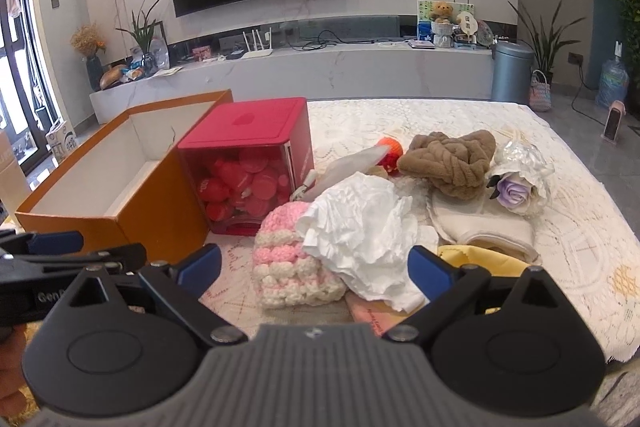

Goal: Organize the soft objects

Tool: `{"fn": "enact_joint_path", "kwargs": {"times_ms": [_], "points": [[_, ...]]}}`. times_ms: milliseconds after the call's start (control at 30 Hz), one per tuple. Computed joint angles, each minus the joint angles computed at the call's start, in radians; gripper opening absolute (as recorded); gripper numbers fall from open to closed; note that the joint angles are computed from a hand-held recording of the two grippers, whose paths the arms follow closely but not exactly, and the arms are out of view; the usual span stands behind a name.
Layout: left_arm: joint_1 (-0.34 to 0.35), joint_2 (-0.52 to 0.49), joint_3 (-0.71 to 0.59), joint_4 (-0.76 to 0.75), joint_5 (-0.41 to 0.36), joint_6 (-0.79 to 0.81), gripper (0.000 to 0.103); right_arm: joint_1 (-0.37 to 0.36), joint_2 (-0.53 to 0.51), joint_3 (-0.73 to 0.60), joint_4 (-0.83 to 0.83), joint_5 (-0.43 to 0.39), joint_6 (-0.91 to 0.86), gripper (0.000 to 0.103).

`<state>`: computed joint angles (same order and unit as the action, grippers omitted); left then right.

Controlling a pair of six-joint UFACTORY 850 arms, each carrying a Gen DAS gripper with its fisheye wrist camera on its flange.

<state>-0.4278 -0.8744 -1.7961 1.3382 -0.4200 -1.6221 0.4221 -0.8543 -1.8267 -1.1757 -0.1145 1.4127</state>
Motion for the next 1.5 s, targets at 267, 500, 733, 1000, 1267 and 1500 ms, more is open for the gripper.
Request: {"fn": "enact_joint_path", "kwargs": {"times_ms": [267, 500, 733, 1000, 1267, 1500], "points": [[0.002, 0.013, 0.017, 0.050, 0.001, -0.063, 0.089, 0.007, -0.006, -0.008, 0.015, -0.014, -0.046, 0.098], [0.004, 0.023, 0.029, 0.074, 0.020, -0.097, 0.089, 0.015, -0.011, -0.014, 0.054, -0.022, -0.131, 0.098], [-0.003, 0.020, 0.026, 0.075, 0.012, -0.084, 0.088, 0.021, -0.014, -0.018, 0.025, -0.026, -0.125, 0.098], [-0.006, 0.016, 0.021, 0.062, 0.009, -0.071, 0.088, 0.017, -0.012, -0.016, 0.055, -0.022, -0.141, 0.098], [-0.008, 0.015, 0.021, 0.057, 0.000, -0.062, 0.088, 0.019, -0.013, -0.017, 0.061, -0.025, -0.147, 0.098], [-0.007, 0.015, 0.021, 0.060, 0.000, -0.064, 0.088, 0.019, -0.013, -0.018, 0.060, -0.026, -0.147, 0.098]]}}
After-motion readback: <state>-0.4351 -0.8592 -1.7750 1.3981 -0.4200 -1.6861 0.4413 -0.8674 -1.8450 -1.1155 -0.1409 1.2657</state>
